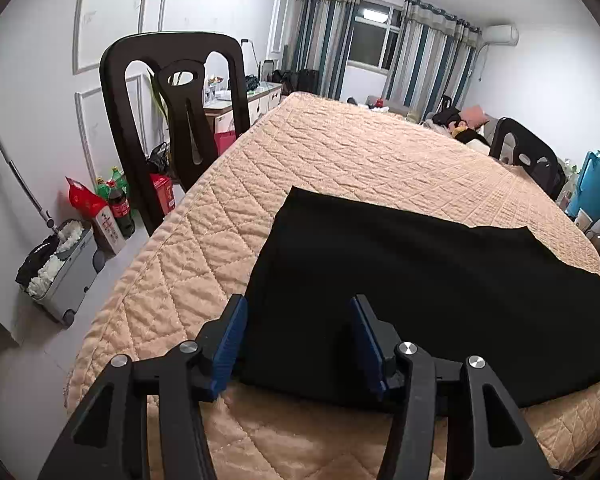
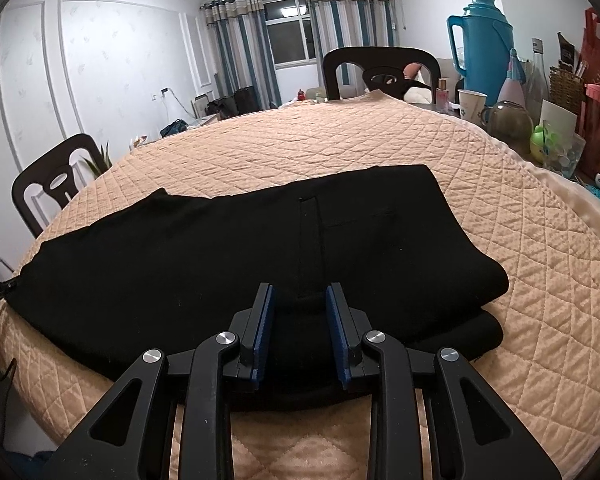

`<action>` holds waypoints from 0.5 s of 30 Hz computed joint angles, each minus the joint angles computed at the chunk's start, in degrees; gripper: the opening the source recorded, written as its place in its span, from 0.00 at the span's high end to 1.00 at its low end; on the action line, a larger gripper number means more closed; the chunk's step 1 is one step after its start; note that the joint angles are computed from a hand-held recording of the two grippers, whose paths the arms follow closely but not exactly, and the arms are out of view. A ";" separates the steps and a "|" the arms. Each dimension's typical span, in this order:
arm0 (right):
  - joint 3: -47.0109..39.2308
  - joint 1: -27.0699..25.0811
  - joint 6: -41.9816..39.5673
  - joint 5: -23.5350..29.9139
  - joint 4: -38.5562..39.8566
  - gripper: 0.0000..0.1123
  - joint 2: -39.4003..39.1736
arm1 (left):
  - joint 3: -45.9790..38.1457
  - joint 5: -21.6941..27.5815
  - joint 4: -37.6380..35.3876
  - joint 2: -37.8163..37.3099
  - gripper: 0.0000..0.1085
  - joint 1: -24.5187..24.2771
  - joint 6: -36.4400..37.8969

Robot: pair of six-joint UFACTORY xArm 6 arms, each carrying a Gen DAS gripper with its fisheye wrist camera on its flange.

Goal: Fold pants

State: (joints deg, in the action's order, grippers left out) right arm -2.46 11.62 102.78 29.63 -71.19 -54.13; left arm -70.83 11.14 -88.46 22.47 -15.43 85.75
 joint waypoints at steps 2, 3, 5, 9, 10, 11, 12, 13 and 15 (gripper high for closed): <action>0.07 -0.26 0.00 -0.33 -0.10 0.75 -0.07 | 0.03 0.02 -1.17 -0.07 0.46 -0.22 1.66; 0.10 -0.29 0.02 -0.38 -0.10 0.75 -0.14 | -0.02 -0.04 -2.30 -0.05 0.46 -0.39 2.97; 0.12 -0.35 0.14 -0.45 -0.18 0.75 -0.23 | -0.24 -0.08 -3.97 0.03 0.46 -0.46 4.95; -0.14 -0.28 0.67 -0.38 -0.57 0.75 0.15 | -0.95 -1.42 -9.27 0.49 0.54 -0.94 10.55; -0.04 -0.40 0.57 -0.49 -0.52 0.75 0.02 | -1.23 -2.49 -10.07 0.66 0.57 -1.18 11.58; -0.07 -0.32 0.78 -0.42 -0.60 0.75 0.07 | -1.23 -2.64 -10.11 0.63 0.58 -1.20 11.62; -0.14 -0.37 1.04 -0.48 -0.82 0.75 0.23 | -1.13 -2.27 -9.54 0.57 0.59 -0.99 10.91; -0.16 -0.46 1.25 -0.57 -1.05 0.75 0.35 | -1.02 -1.94 -8.78 0.49 0.61 -0.79 10.07; -0.14 -0.53 1.20 -0.67 -1.04 0.75 0.33 | -0.78 -0.52 -5.57 0.32 0.61 -0.05 6.79</action>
State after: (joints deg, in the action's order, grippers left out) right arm -2.59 11.09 103.97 28.96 -72.23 -53.80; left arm -71.61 10.61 -94.03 22.79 -15.48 92.54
